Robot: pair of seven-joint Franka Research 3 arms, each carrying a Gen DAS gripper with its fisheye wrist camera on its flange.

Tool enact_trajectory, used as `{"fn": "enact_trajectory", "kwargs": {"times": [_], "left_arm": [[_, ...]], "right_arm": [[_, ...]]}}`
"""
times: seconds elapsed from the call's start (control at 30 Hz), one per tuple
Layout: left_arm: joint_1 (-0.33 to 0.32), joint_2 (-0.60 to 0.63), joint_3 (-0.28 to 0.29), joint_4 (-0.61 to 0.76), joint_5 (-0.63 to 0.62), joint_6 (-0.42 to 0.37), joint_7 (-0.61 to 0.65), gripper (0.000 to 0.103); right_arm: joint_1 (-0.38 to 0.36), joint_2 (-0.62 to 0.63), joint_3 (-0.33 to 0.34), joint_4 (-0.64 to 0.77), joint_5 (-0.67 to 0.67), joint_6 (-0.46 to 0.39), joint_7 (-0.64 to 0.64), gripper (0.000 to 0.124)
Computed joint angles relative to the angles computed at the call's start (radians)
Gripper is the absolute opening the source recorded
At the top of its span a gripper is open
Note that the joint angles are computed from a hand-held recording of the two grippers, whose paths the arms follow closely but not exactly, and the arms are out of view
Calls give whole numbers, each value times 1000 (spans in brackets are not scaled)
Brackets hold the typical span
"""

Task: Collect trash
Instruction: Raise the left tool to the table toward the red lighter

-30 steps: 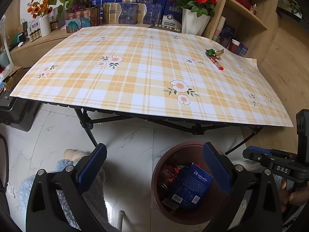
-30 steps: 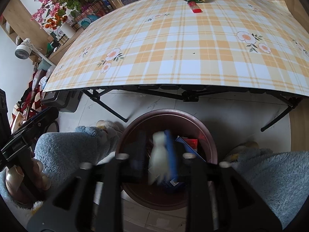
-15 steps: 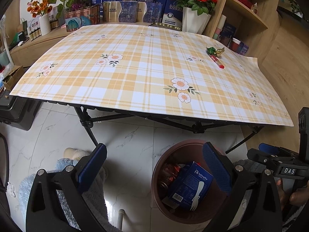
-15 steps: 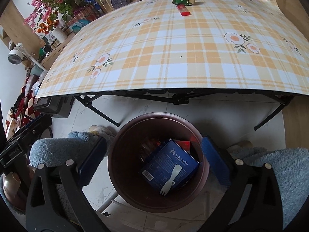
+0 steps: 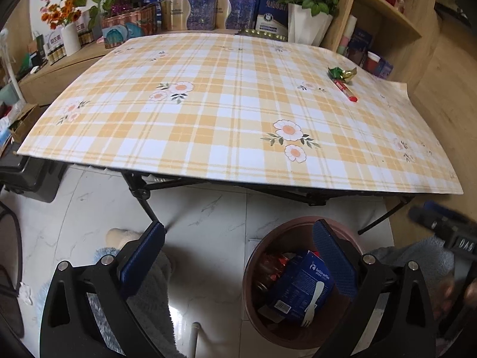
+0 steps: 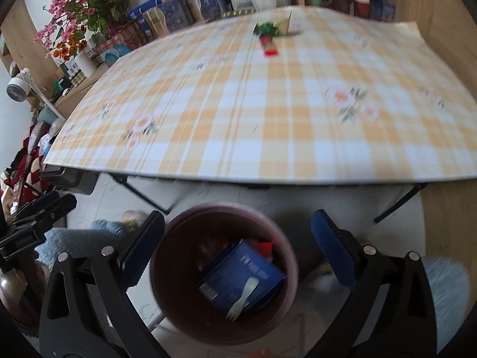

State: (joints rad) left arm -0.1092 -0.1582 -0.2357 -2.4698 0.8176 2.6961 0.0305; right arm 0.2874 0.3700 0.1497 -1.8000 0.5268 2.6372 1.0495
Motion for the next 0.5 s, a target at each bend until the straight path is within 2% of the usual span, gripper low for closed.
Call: {"fn": "enact_trajectory", "kwargs": {"times": [0.13,0.27,0.37,0.5], "left_arm": [[3,47,16,68,-15,20,68,97],[-1,141,40,195,-62,62,171,97],[-4,264,62,347,-149,101,304,97],[-16,458,71,596,-257,73,487,89]], "right_arm": [[-14,55,-18,104,-2,-41,49,97],[-36,112,-22,198,-7,-40,77,97],[-61,163,-19,278,6,-28,87,97],[-94,230,-10,381,33,-22,109,97]]}}
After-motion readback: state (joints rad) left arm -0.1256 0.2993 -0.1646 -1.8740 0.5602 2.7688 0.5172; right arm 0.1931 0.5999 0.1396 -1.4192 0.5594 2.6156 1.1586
